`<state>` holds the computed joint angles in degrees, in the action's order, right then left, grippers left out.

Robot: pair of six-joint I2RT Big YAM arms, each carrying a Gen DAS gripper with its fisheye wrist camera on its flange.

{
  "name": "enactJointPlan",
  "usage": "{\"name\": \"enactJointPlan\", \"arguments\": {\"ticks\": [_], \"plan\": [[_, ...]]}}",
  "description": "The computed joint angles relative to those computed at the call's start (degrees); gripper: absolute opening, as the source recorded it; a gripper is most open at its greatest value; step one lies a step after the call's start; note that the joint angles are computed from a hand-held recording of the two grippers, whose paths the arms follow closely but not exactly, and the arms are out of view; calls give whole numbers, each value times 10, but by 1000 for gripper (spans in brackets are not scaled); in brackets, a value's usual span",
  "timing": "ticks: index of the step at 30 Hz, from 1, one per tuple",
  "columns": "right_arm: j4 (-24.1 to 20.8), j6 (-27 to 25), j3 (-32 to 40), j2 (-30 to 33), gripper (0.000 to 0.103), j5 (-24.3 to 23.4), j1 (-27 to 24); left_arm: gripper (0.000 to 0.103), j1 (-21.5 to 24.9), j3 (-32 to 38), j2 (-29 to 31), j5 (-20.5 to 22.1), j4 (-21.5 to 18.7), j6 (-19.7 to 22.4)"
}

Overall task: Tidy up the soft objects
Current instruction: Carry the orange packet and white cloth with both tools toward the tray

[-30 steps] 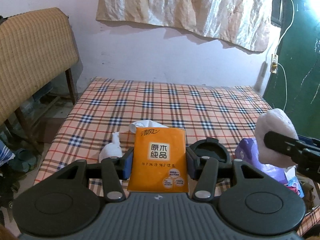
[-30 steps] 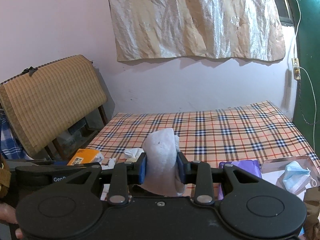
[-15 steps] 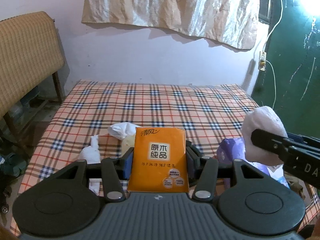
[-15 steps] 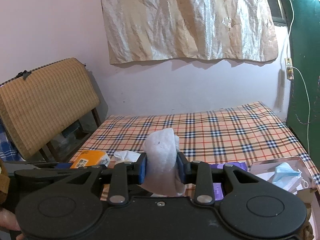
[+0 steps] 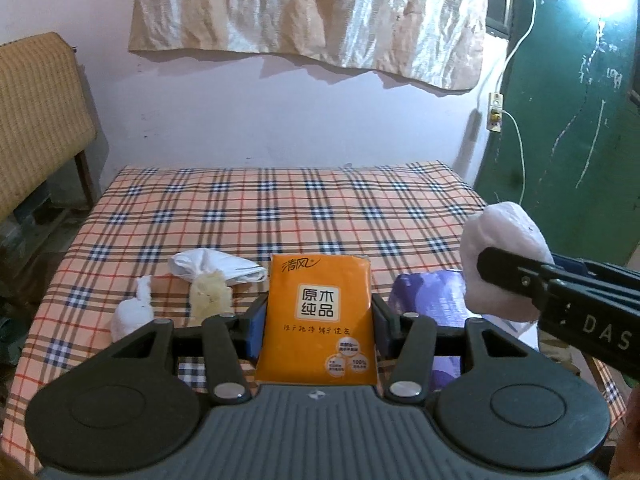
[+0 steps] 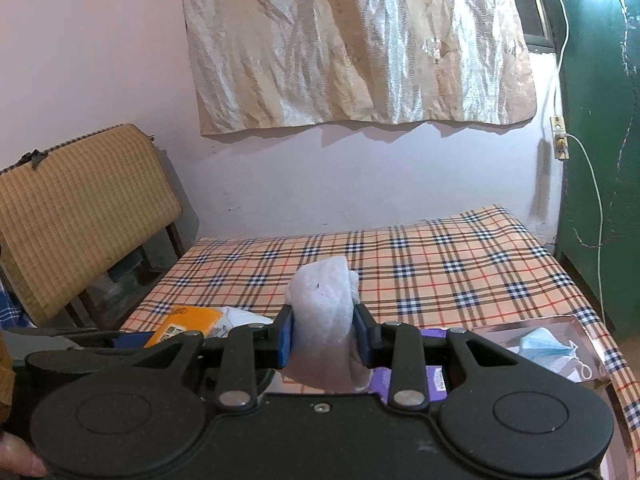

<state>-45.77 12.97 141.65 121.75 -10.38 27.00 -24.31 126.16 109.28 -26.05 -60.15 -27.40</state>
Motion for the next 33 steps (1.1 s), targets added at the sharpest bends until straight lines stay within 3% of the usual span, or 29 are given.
{"name": "enactJointPlan", "arguments": {"ticks": [33], "plan": [[47,10,-128,-63,39,16,-56,53,-40,146,104,51,-38,33]]}}
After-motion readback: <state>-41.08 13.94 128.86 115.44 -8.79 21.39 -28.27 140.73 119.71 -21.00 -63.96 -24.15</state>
